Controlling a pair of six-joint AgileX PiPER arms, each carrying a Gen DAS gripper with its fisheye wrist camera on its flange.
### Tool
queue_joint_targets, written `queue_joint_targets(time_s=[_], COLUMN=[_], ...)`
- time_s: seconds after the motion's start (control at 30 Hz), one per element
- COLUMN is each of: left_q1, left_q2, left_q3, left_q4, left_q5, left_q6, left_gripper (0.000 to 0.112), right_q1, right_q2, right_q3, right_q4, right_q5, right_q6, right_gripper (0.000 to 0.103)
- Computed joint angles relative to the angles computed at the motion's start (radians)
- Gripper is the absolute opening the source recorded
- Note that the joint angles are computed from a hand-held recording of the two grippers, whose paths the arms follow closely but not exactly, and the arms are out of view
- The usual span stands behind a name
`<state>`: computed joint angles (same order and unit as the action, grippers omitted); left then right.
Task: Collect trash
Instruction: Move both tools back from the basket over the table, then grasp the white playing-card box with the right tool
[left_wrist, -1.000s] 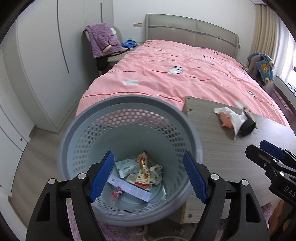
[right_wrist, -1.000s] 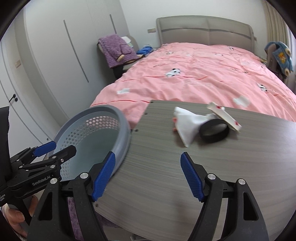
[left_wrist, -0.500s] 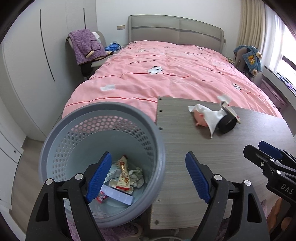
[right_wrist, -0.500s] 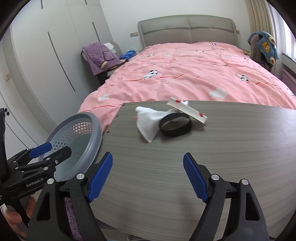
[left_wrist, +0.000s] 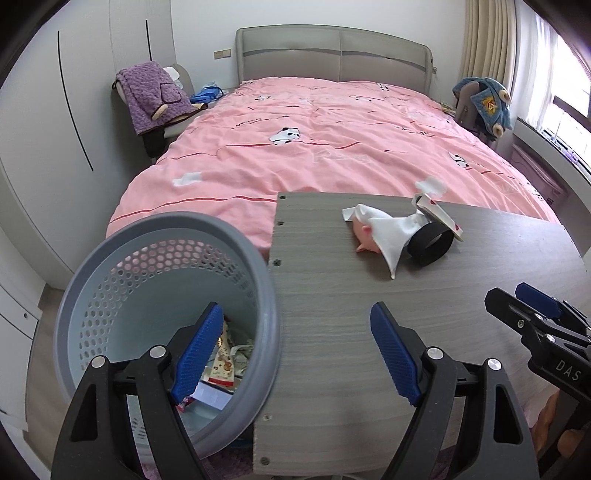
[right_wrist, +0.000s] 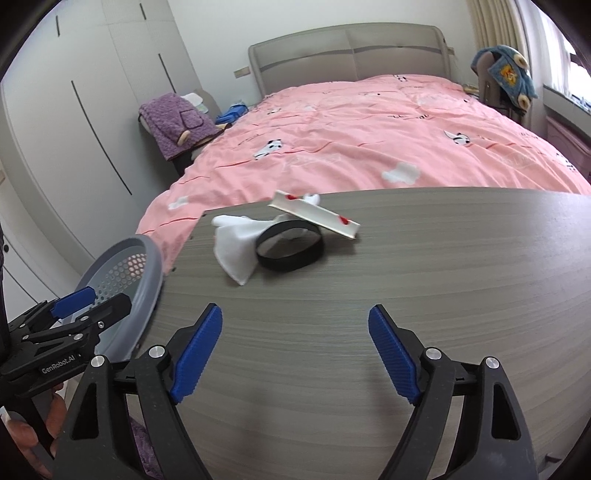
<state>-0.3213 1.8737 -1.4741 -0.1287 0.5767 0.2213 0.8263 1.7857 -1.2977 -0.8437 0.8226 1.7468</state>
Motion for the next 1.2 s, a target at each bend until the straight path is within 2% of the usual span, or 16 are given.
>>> queue_joint_targets(time_s=[0.27,0.67,0.8,1.1,1.2], left_q1=[-0.04,-0.062,-0.063,-0.064,-0.064], left_q2=[0.073,0.146,0.166,0.204,0.208], left_q3=[-0.095,-0.184,-0.203,-0.247,-0.251], left_q4=[0.041,0.07,0.08,0.089,0.091], left_q5=[0.02,0.049,0.06,0.084,0.086], left_q6=[-0.052,-0.093,-0.103,-0.117,-0.118], left_gripper=[0.078,0.078,0.078,0.078,0.078], right_q1=[-0.072,-0.214,-0.259,-0.306,-0.315], right_q2=[-0.004,0.08,0.136,0.24,0.256], right_q3=[0.006,-0.131,-0.197,-0.325,-0.339], right_q4=[0.006,0.063,0.127,0.263,0.291], right_q5=[-0.028,-0.104,-0.142,-0.143,-0.142], right_q6=[-0.062,-0.295,-0.404,-0.612,-0.652], right_gripper=[0.08,0.08,0.08,0.079,0.074])
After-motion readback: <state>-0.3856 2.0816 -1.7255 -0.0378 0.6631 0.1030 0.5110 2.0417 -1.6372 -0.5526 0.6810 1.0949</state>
